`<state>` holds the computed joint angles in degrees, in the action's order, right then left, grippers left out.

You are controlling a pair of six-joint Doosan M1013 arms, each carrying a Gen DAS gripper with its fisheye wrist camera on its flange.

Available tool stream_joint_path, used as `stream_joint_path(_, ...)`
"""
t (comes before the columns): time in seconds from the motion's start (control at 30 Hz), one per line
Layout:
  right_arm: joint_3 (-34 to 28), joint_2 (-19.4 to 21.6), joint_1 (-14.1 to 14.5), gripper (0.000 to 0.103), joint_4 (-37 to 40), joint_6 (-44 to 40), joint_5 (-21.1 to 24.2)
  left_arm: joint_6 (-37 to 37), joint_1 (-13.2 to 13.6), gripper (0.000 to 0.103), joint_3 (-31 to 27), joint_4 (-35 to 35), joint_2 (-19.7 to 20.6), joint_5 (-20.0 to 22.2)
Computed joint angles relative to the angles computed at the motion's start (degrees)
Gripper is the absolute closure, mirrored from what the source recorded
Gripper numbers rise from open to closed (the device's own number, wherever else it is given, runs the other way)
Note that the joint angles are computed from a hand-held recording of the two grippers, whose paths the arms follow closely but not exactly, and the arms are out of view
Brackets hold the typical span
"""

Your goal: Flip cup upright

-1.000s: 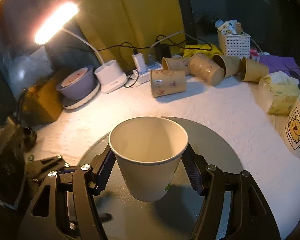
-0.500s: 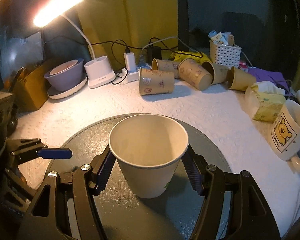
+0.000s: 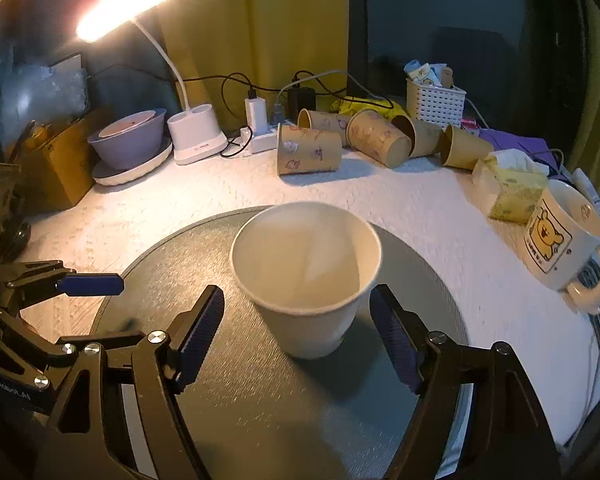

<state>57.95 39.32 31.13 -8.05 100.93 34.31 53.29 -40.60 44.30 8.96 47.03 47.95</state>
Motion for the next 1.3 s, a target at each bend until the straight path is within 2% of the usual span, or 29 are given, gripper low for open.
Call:
stream_joint_path(0.37, 6.6, -3.8, 1.4, 0.025, -4.3, 7.0, -2.4, -1.9, -1.5, 0.021, 4.6, 2.9, -2.5, -2.7)
stream_joint_path(0.6, 10.8, -6.5, 2.4, 0.025, -9.4, 15.4, -2.6, -6.0, -3.0, 0.021, 8.4, 9.2, -4.8, -5.0)
stream_joint_path(0.83, 13.8, -9.0, 3.7, 0.025, -17.0, 25.2, -0.9, -10.3, -4.1, 0.021, 11.5, 14.6, -6.9, -7.4)
stream_joint_path(1.3, 19.0, -13.8, 6.1, 0.025, -30.1, 38.8, -1.2, -16.5, -6.2, 0.021, 16.4, 23.8, -10.8, -12.6)
